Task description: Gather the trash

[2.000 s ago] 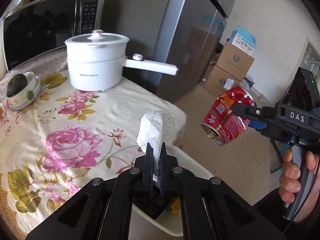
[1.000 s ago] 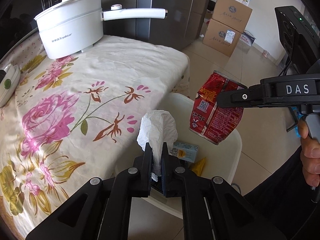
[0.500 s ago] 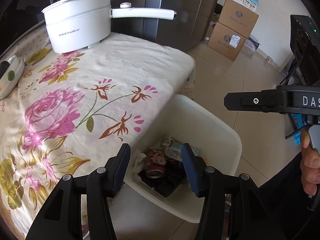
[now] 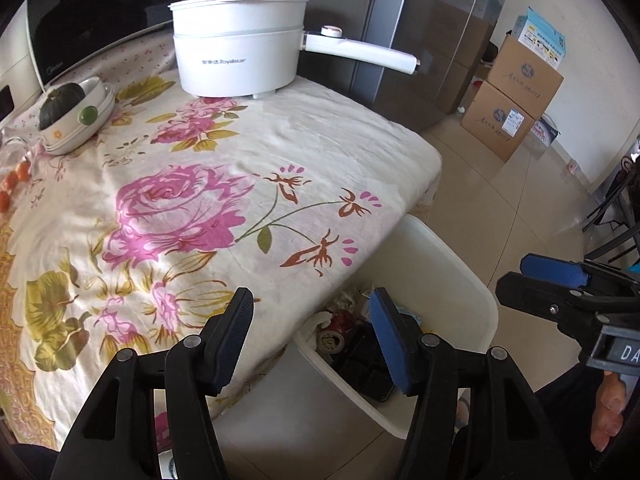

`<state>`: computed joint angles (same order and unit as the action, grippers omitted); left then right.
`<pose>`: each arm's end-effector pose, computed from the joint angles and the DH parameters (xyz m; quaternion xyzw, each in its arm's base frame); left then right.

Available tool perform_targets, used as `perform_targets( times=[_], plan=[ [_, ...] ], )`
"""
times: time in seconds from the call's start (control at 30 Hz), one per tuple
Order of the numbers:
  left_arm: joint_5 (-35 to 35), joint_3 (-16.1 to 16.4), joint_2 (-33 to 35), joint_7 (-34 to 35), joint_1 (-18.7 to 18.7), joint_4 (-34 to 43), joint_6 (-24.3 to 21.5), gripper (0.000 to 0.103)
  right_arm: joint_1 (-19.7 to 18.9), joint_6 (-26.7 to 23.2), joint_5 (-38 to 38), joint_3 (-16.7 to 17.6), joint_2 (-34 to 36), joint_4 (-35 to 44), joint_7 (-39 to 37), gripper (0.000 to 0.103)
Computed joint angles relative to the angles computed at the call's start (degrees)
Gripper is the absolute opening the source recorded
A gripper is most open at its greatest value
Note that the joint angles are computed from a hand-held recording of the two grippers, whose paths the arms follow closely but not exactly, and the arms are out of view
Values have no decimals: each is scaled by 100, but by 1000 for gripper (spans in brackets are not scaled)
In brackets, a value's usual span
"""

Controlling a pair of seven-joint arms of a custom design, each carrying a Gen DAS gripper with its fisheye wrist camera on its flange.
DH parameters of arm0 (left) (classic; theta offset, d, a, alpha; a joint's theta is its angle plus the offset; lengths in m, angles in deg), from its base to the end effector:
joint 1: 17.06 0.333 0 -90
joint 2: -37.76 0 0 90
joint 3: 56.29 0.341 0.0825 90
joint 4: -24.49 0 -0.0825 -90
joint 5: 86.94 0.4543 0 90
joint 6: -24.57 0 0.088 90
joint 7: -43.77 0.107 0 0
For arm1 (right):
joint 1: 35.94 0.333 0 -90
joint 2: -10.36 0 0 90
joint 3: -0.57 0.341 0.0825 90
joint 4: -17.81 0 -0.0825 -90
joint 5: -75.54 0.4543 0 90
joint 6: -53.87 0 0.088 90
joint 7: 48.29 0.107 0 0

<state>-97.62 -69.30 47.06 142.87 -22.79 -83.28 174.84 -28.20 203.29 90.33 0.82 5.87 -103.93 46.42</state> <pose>0.6762 -0.2169 0.4838 -0.5521 0.7789 -0.2724 0.1196 0.6230 0.0820 0.5004 -0.6322 0.7184 -0.0986 0.2730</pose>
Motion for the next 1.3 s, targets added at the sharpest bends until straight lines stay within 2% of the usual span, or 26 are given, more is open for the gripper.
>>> perform_targets(
  times=[0.1,0.17,0.23,0.3,0.37,0.43,0.47,0.53,0.6,0.67,0.77,0.83,0.93,1.0,1.13,1.3],
  plan=[
    [-335,-23,-278,247,76,-311,211,64,49,536,-211,101,-386,-448,16,72],
    [-727,-28,-526,546,96,-590,455,64,61,929,-258,161,-638,-778,133,74],
    [-1147,4,-815,856,42,-924,915,64,153,1280,-60,149,-860,-1070,26,74],
    [-1932,80,-1157,1539,-122,-1305,1554,68,233,1817,93,171,-1112,-1404,-87,75],
    [-2792,265,-1450,2379,-428,-1590,2042,79,-36,2352,-211,490,-1372,-1736,199,79],
    [-3402,491,-1656,2949,-774,-1827,2460,84,-638,2783,-664,1076,-1609,-2048,718,87],
    [-3441,567,-1737,3003,-874,-1935,2560,85,-994,2905,-851,1408,-1715,-2169,981,88],
    [-2961,538,-1838,2616,-822,-2123,2580,85,-1752,2946,-1135,2103,-1912,-2332,1546,88],
    [-2584,545,-1913,2294,-792,-2278,2510,85,-2274,2955,-1281,2566,-2097,-2500,2089,88],
    [-2645,751,-1984,2371,-1019,-2405,2515,85,-2502,2919,-1358,2764,-2240,-2645,2468,88],
    [-2774,1100,-2039,2665,-1475,-2561,2794,85,-2883,2923,-1614,3102,-2449,-2760,2885,88],
    [-2483,1113,-2018,2502,-1509,-2598,2928,85,-3019,3001,-1774,3226,-2521,-2758,2985,88],
    [-2660,1645,-2026,2760,-2120,-2596,3034,85,-3311,3298,-1887,3543,-2718,-2833,3052,88],
    [-2580,1825,-2015,2727,-2307,-2595,3033,85,-3325,3468,-1856,3601,-2705,-2835,2893,88],
    [-1781,1517,-1907,1949,-1866,-2584,2956,85,-3154,3603,-1713,3537,-2553,-2788,2457,88],
    [-1516,1464,-1814,1610,-1725,-2507,2797,85,-2975,3275,-1529,3414,-2306,-2629,2145,88]
  ],
)
